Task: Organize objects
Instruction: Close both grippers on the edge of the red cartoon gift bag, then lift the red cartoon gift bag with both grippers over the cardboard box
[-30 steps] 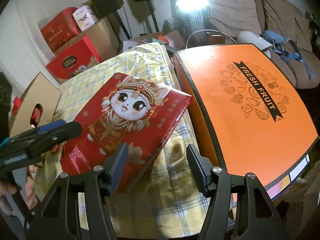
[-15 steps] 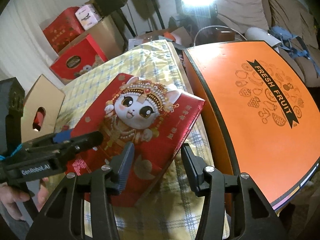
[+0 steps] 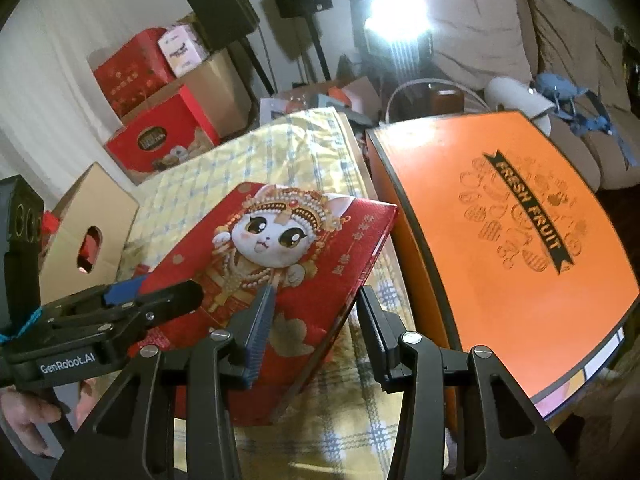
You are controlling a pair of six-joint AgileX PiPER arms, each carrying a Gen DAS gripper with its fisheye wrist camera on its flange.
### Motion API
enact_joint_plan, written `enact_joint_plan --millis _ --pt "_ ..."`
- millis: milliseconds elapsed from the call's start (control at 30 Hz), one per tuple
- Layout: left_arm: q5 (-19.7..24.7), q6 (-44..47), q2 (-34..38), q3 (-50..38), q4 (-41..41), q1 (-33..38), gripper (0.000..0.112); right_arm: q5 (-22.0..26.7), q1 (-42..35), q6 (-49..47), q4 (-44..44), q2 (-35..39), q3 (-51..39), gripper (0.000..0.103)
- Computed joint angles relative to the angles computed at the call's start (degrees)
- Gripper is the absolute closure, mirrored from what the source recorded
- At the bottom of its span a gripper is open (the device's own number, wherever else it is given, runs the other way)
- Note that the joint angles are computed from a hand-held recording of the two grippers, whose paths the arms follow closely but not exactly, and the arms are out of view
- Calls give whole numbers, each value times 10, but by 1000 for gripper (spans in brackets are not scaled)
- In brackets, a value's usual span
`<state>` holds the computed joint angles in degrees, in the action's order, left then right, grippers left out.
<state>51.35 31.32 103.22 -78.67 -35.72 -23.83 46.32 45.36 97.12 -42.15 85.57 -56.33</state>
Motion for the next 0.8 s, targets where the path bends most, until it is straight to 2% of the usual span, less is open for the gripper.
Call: enact_joint_plan --millis 267,533,800 --pt "24 20 -53 10 -29 31 44 74 44 -22 -16 1 -63 59" --pt "45 13 -113 11 -14 67 44 137 81 -59 -31 35 -162 59" --pt "95 41 -148 -5 -57 152 44 176 107 -112 -41 83 -269 59"
